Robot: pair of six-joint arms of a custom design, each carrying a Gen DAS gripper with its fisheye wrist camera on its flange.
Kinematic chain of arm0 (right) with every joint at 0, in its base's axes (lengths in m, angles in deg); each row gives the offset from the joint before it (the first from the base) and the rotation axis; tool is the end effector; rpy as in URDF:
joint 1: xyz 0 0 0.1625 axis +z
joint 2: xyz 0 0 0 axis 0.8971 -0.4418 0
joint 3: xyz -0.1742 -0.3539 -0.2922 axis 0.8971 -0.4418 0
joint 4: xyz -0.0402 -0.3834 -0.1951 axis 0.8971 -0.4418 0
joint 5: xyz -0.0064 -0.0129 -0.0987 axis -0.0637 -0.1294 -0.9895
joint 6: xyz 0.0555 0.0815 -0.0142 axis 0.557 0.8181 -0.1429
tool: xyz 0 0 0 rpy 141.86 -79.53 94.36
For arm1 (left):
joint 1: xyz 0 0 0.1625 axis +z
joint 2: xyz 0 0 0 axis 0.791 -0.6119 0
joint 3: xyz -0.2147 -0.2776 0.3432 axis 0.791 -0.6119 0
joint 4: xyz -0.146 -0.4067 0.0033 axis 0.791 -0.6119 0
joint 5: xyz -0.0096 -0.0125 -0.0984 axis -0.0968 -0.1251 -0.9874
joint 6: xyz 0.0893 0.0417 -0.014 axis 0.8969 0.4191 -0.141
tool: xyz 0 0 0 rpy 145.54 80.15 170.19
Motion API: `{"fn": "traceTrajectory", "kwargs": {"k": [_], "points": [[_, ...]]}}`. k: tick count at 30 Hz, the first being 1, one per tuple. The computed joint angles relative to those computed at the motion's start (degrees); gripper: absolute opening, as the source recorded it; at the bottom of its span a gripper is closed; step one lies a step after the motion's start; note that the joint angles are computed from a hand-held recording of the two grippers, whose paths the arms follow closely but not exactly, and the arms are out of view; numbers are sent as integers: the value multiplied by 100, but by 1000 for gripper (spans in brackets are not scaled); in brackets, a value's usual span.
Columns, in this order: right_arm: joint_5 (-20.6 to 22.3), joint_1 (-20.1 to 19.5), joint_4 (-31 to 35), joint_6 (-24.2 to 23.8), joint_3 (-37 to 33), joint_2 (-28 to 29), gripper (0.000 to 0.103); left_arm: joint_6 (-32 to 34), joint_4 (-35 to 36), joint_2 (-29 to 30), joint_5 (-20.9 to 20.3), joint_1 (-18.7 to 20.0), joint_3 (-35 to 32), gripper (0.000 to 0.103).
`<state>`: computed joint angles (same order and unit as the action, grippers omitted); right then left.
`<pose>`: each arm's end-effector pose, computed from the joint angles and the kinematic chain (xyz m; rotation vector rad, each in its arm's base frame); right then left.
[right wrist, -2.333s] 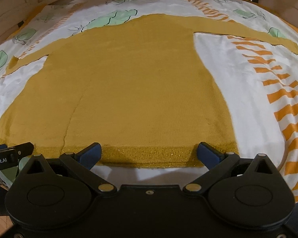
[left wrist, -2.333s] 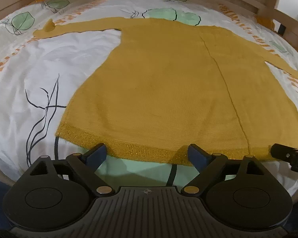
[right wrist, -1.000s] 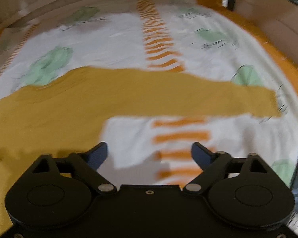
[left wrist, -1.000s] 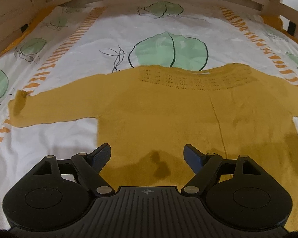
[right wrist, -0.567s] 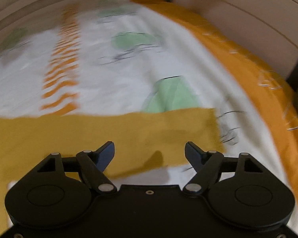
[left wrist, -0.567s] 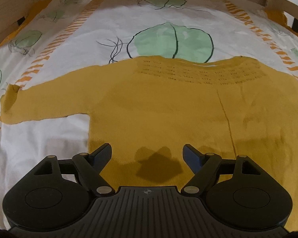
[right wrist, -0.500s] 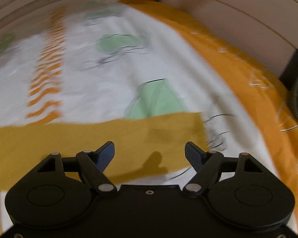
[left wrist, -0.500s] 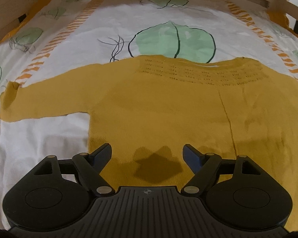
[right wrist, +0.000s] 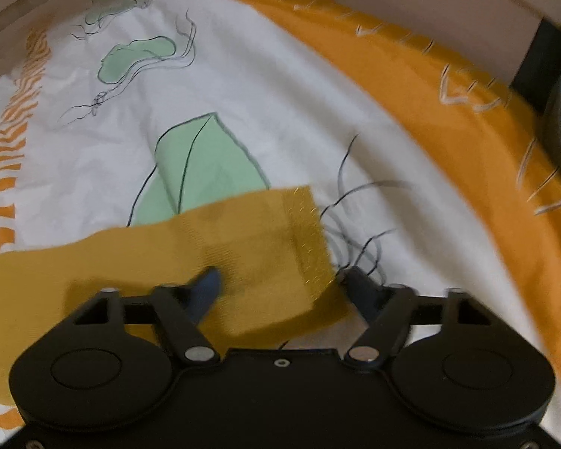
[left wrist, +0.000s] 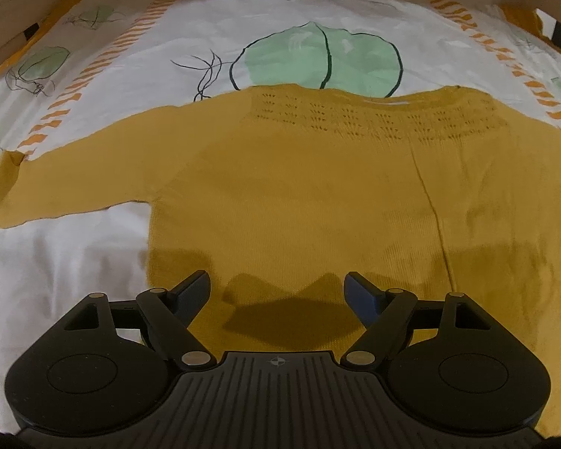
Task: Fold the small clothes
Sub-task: 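Move the right tool to a sweater sleeve cuff and close on it, then carry the held sleeve across the sweater back and open the right tool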
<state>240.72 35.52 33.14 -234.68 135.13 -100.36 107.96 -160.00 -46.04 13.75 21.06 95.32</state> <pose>0.0941 -0.3237 0.1548 -0.7162 -1.8815 0.9604 0.0779 -0.4316 0.3281 0.6695 2.2524 -0.5362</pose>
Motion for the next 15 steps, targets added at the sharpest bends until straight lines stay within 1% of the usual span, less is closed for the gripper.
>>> {"fn": "traceTrajectory", "kwargs": {"k": [1, 3, 4, 6, 10, 13, 15], "points": [[-147, -21, -302, -234, 101, -119, 53, 19, -19, -3, -3, -6, 3, 78], [-349, 0, -551, -482, 169, -242, 22, 49, -48, -14, -5, -12, -4, 78], [-347, 47, -495, -452, 127, -229, 22, 47, -46, -32, -13, -16, -14, 78], [-102, 244, -91, -173, -98, -15, 20, 7, 9, -85, -33, -29, -41, 78], [137, 793, 509, 271, -517, 295, 20, -21, 90, -176, -33, -78, -100, 78], [234, 1188, 958, 391, -938, 605, 20, 31, 137, -260, -66, -102, -134, 78], [195, 1443, 1203, 420, -1263, 802, 20, 37, 229, -323, -103, -108, -177, 78]]}}
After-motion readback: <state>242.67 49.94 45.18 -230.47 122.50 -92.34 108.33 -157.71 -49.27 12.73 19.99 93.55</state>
